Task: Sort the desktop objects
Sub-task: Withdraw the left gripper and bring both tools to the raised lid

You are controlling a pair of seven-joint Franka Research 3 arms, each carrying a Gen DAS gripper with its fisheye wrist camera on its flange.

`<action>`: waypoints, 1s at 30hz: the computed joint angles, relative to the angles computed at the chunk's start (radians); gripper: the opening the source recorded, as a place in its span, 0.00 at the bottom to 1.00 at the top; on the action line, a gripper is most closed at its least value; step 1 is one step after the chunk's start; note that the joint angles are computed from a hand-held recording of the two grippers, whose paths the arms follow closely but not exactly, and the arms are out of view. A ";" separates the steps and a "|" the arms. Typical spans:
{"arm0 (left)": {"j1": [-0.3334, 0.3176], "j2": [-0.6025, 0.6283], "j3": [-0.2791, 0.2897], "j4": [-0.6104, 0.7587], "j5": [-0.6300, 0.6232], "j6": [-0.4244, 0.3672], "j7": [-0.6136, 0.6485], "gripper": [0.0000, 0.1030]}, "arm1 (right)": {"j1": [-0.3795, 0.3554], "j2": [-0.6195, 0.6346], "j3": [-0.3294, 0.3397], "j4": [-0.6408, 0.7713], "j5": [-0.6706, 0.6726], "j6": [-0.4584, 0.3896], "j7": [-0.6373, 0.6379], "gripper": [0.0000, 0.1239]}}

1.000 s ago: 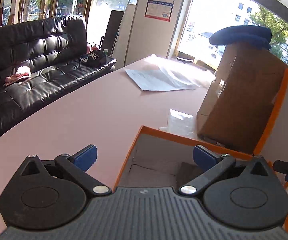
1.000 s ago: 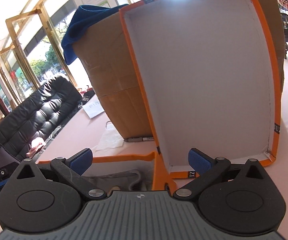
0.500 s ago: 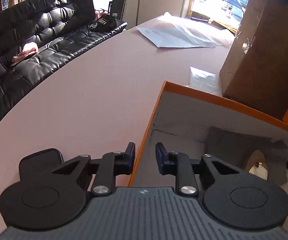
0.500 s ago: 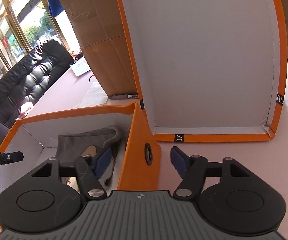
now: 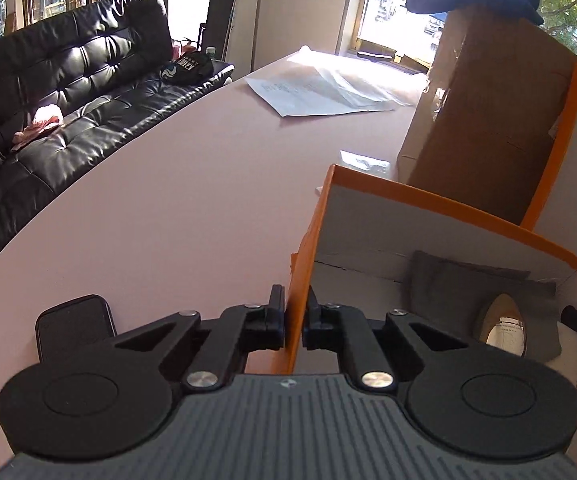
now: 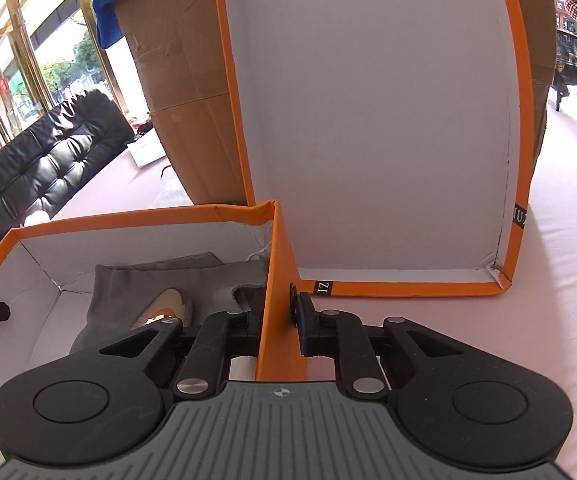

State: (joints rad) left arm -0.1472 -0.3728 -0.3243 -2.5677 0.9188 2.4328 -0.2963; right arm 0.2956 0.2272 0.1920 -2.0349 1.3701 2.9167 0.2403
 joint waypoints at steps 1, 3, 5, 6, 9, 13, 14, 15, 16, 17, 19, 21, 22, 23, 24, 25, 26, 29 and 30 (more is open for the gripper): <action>-0.004 0.013 -0.010 0.019 0.006 -0.006 0.003 0.07 | -0.010 -0.009 -0.004 -0.003 0.010 -0.010 -0.016 0.11; -0.014 0.057 -0.019 0.068 0.010 -0.007 0.017 0.07 | -0.028 -0.029 -0.012 -0.012 0.052 -0.019 -0.073 0.11; -0.025 0.115 -0.020 0.119 0.021 -0.006 0.030 0.07 | -0.039 -0.050 -0.026 -0.019 0.111 -0.012 -0.153 0.12; -0.031 0.147 -0.021 0.145 0.034 -0.004 0.032 0.07 | -0.041 -0.055 -0.034 -0.021 0.135 -0.005 -0.185 0.12; -0.057 0.240 -0.012 0.221 0.084 0.012 0.025 0.07 | -0.055 -0.061 -0.066 -0.027 0.180 0.000 -0.250 0.12; -0.112 0.363 0.011 0.341 0.113 0.014 0.062 0.07 | -0.095 -0.045 -0.110 -0.027 0.072 -0.038 -0.124 0.12; -0.127 0.391 0.016 0.372 0.116 0.007 0.076 0.07 | -0.110 -0.037 -0.119 -0.023 0.043 -0.050 -0.090 0.12; -0.144 0.420 0.021 0.404 0.119 -0.005 0.091 0.07 | -0.125 -0.031 -0.125 -0.020 0.020 -0.061 -0.060 0.12; -0.162 0.449 0.027 0.437 0.121 -0.016 0.108 0.07 | -0.140 -0.024 -0.130 -0.016 -0.001 -0.072 -0.034 0.12; -0.179 0.473 0.034 0.465 0.125 -0.026 0.119 0.07 | -0.156 -0.020 -0.132 -0.013 -0.012 -0.080 -0.023 0.12; -0.210 0.508 0.049 0.506 0.136 -0.043 0.129 0.07 | -0.185 -0.015 -0.135 -0.014 -0.020 -0.088 -0.023 0.12; -0.233 0.531 0.062 0.532 0.131 -0.059 0.140 0.07 | -0.210 -0.008 -0.135 -0.013 -0.019 -0.096 -0.035 0.12; -0.241 0.541 0.068 0.542 0.126 -0.065 0.146 0.07 | -0.228 -0.008 -0.134 -0.015 0.009 -0.108 -0.069 0.13; -0.247 0.549 0.074 0.549 0.117 -0.068 0.150 0.07 | -0.241 -0.008 -0.134 -0.015 0.031 -0.119 -0.097 0.13; -0.247 0.551 0.080 0.547 0.100 -0.054 0.151 0.07 | -0.246 -0.006 -0.133 -0.014 0.043 -0.124 -0.116 0.13; -0.241 0.549 0.087 0.538 0.077 -0.029 0.154 0.07 | -0.250 -0.005 -0.133 -0.014 0.049 -0.129 -0.135 0.14; -0.233 0.546 0.093 0.526 0.055 0.001 0.157 0.07 | -0.251 -0.005 -0.133 -0.015 0.050 -0.132 -0.153 0.15; -0.220 0.519 0.114 0.466 0.102 0.135 0.102 0.38 | -0.245 0.005 -0.128 -0.006 0.048 -0.129 -0.185 0.23; -0.218 0.511 0.120 0.451 0.138 0.174 0.071 0.53 | -0.250 0.010 -0.130 0.002 0.033 -0.158 -0.178 0.27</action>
State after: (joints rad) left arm -0.3649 0.1383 -0.2045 -2.1167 1.0566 2.6071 -0.2255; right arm 0.0453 0.2367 0.0616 -2.0328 1.4027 2.7589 0.0628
